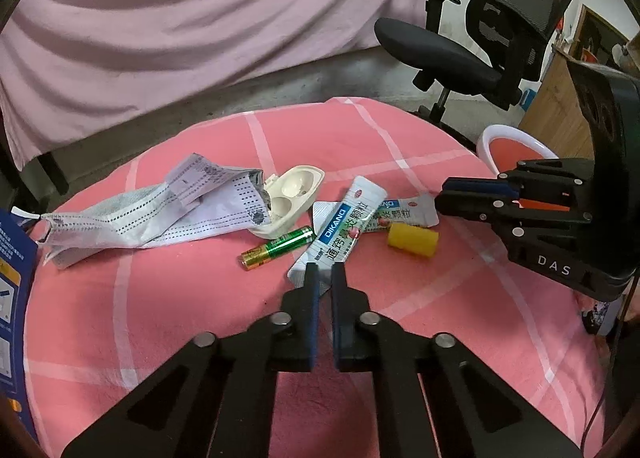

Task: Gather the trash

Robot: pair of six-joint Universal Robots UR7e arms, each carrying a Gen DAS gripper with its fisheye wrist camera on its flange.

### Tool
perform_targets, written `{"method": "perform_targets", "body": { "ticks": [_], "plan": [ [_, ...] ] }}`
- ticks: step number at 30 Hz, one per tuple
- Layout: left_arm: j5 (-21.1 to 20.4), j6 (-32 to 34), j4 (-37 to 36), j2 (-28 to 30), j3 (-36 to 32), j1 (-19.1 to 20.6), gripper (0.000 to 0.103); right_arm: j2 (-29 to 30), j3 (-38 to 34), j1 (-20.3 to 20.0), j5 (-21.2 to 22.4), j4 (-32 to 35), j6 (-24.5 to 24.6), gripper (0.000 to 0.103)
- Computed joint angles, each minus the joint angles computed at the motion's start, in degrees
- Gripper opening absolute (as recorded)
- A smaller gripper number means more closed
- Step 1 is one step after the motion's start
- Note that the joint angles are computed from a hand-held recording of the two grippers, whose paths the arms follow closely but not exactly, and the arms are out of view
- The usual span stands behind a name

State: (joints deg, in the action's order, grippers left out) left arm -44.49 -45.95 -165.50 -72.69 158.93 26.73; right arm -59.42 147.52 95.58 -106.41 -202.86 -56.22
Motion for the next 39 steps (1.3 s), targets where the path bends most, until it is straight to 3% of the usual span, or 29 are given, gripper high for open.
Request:
{"method": "perform_targets", "body": {
  "ticks": [5, 9, 11, 12, 24, 26, 30, 36, 39],
  "plan": [
    [0.28, -0.71, 0.77, -0.82, 0.27, -0.58, 0.001, -0.58, 0.25, -0.39, 0.67, -0.45, 0.21, 0.01],
    [0.16, -2.28, 1.74, -3.9, 1.55, -1.18, 0.002, -3.94, 0.88, -1.28, 4.16, 4.57, 0.88, 0.013],
    [0.13, -2.86, 2.59, -5.39, 1.86, -0.88, 0.002, -5.46, 1.44, -1.5, 5.98, 6.74, 0.59, 0.031],
    [0.15, -3.22, 3.42, -6.04, 1.8, -0.85, 0.002, -5.71, 1.67, -1.41, 6.51, 7.16, 0.22, 0.032],
    [0.76, -6.05, 6.94, -7.93, 1.12, -0.89, 0.015, -2.57, 0.53, 1.52, 4.3, 11.88, -0.05, 0.031],
    [1.18, -6.02, 6.84, -7.9, 1.04, -0.63, 0.023, -1.81, 0.21, 1.88, 3.06, 11.78, 0.26, 0.023],
    [2.22, -4.92, 5.83, -6.99, 0.21, 1.2, 0.024, -2.26, 0.17, 1.28, 3.26, 11.72, 0.97, 0.014],
    [1.33, 0.58, 1.25, -5.02, -1.34, 5.06, 0.024, -2.94, -0.46, 0.51, 3.4, 12.6, 2.73, 0.014],
    [1.88, 1.2, 1.07, -4.94, -1.47, 4.96, 0.024, -2.94, -0.45, 0.55, 3.36, 12.42, 2.74, 0.014]
  ]
}}
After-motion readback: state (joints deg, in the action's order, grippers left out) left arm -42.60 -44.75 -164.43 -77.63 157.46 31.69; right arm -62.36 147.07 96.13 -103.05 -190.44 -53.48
